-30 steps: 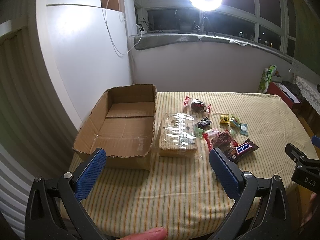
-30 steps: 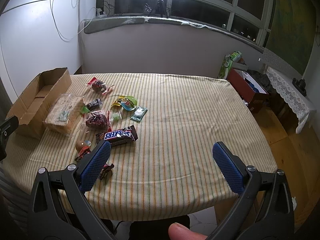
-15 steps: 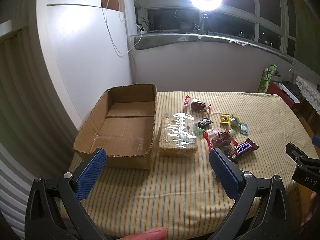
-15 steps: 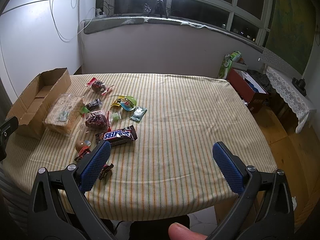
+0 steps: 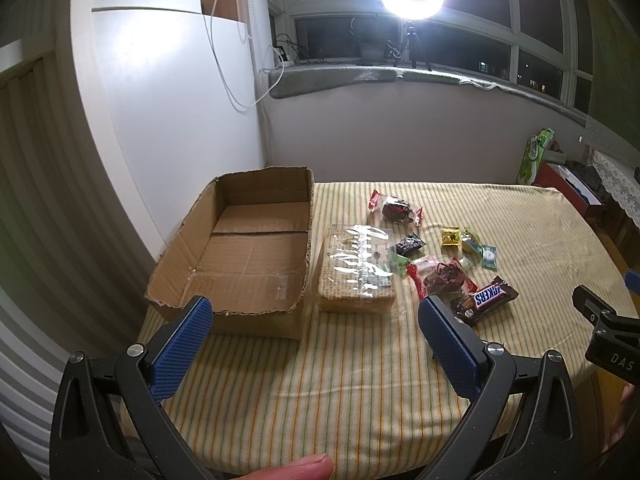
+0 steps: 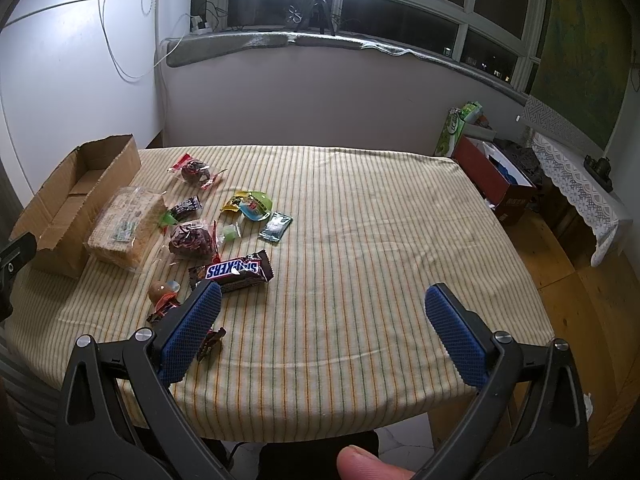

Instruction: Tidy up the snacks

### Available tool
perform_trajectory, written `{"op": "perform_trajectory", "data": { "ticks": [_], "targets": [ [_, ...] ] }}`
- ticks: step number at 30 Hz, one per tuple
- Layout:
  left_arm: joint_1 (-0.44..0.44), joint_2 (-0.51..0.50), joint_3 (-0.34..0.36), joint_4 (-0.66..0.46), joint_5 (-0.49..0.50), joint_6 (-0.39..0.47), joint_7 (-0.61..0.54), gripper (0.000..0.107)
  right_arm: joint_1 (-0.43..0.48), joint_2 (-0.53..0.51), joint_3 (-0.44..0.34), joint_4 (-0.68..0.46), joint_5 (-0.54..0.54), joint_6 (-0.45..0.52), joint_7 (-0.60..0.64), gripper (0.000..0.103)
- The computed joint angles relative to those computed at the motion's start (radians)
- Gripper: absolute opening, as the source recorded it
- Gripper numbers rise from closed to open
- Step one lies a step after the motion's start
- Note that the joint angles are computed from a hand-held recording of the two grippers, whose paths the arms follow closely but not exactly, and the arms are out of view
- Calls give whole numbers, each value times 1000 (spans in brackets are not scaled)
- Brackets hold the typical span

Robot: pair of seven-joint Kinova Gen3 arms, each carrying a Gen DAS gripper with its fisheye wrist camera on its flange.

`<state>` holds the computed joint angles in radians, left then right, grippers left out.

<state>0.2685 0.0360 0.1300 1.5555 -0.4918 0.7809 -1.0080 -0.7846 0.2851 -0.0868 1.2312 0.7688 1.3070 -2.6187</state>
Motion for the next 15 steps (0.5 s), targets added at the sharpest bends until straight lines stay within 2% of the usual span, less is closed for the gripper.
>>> {"op": "perform_trajectory", "data": {
  "ticks": [8, 15],
  "targets": [
    [5, 10, 0, -11, -6, 9, -2, 102, 4, 2, 0, -1, -6, 0, 1, 103],
    [5, 27, -8, -5, 20, 13, -25, 102, 36, -7, -7, 44, -47, -65, 21, 103]
  ]
}}
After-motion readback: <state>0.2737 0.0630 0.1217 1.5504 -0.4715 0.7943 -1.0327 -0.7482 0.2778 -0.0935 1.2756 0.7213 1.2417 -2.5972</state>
